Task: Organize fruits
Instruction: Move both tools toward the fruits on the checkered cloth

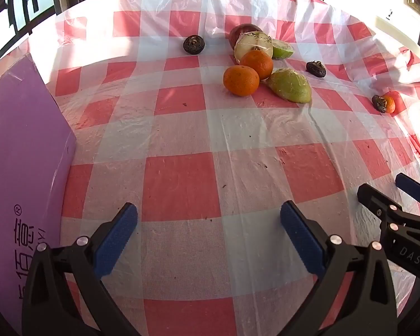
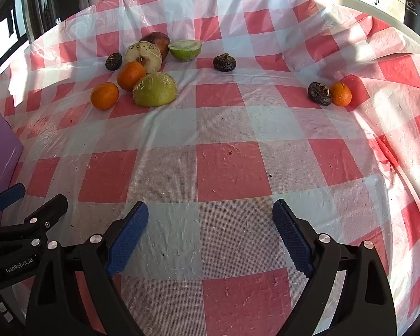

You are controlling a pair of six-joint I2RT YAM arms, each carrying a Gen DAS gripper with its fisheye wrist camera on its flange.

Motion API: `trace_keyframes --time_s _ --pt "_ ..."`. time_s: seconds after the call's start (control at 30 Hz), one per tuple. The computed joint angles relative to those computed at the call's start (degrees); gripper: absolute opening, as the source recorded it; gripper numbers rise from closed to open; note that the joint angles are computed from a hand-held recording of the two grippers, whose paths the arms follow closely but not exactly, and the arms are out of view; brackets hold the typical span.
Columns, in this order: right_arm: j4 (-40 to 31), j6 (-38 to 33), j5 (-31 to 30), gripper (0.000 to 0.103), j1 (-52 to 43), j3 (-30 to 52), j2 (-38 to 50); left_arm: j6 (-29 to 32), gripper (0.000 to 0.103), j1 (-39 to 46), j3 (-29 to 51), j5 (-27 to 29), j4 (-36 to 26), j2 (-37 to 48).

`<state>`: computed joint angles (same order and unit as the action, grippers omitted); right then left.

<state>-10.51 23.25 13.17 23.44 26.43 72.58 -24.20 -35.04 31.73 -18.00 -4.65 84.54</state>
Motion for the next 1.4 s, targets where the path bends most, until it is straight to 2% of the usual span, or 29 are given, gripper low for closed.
trace_keyframes --time_s 1.1,1.17,1.23,1.3,1.4 --pt "-0.6 0.4 0.8 0.087 0.7 0.0 -0.3 0.1 0.102 0.0 -0.9 -0.1 0.1 -0.9" --pt "-1.1 0.5 0.9 0.087 1.1 -0.4 -1.1 -2.7 0.102 -0.4 0.2 -1.6 -0.8 0.2" --pt "-2.8 -2.2 -1.3 0.087 -0.3 1.2 -0.4 -5.0 0.102 -0.8 1.9 -2.7 -2.4 1.5" --pt "-4.9 -6.0 -3.4 0.086 -3.5 4.3 1.9 -5.0 0.102 0.0 5.4 -1.6 -5.3 3.6" --pt "-3.2 -10.1 -6.7 0.086 -12.7 6.2 4.0 -5.4 0.102 0.6 11.6 -1.5 -9.5 8.0"
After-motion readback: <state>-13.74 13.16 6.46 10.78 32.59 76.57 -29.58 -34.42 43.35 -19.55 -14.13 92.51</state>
